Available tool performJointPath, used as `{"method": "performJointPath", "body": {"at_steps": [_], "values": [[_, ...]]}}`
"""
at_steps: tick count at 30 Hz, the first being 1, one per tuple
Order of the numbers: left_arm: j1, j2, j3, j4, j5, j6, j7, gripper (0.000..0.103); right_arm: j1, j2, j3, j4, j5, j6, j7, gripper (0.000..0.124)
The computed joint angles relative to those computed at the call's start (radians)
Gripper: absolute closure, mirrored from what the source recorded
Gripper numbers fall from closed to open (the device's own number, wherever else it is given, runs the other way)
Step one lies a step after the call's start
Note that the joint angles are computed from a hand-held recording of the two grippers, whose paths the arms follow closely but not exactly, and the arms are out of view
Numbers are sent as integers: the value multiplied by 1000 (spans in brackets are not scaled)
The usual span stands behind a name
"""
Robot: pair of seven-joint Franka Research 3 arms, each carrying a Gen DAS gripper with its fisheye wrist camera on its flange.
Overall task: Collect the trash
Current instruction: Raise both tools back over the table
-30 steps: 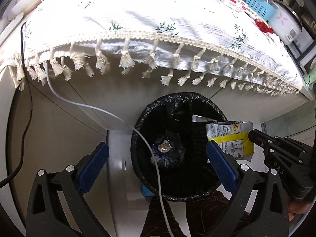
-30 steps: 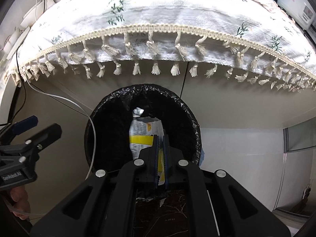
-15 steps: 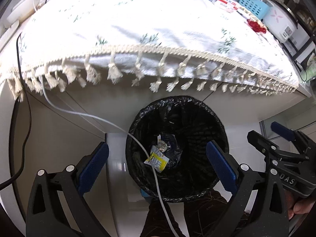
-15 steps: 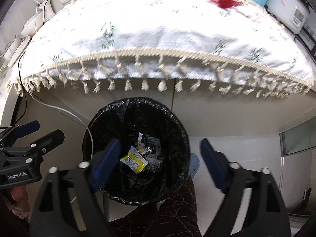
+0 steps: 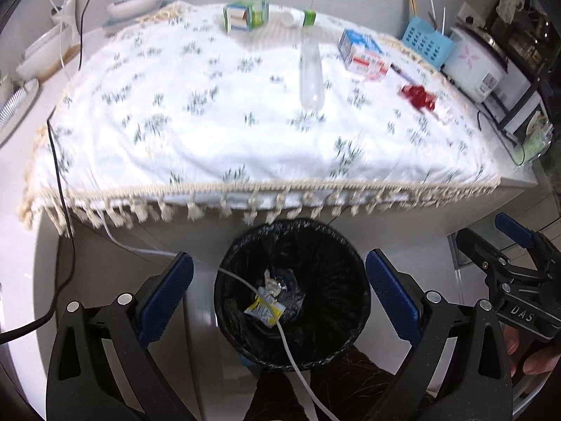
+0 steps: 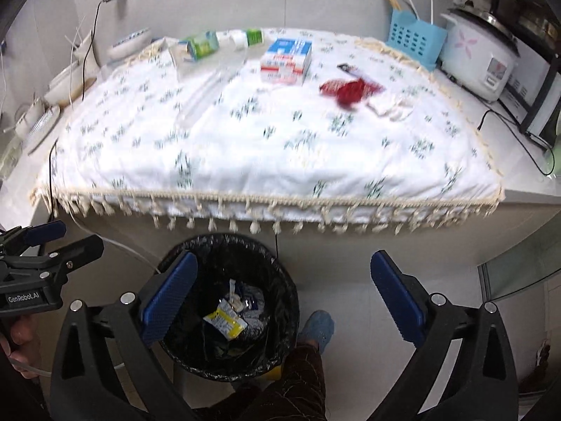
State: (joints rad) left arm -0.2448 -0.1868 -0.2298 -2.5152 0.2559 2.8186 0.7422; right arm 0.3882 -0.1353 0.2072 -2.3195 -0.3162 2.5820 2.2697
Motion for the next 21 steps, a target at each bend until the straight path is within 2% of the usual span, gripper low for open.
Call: {"method": "performJointPath", "body": {"at_steps": [5,9,14,21], "values": [[10,-14,-1,64,19,-44,-2,6,-12,-1,-21,68,26,-60,-61,29],[17,1,-1,119,29,-70,-6,7,-26,3,-38,100,66,-49,-104,29],[26,35,-5,185,55,-92,-24,7,-45,42,-48,161,43,-59,-129,29],[28,106,-4,295,88,-131,-30,7,-57,90,-81,223,79,-48,-193,29]]}}
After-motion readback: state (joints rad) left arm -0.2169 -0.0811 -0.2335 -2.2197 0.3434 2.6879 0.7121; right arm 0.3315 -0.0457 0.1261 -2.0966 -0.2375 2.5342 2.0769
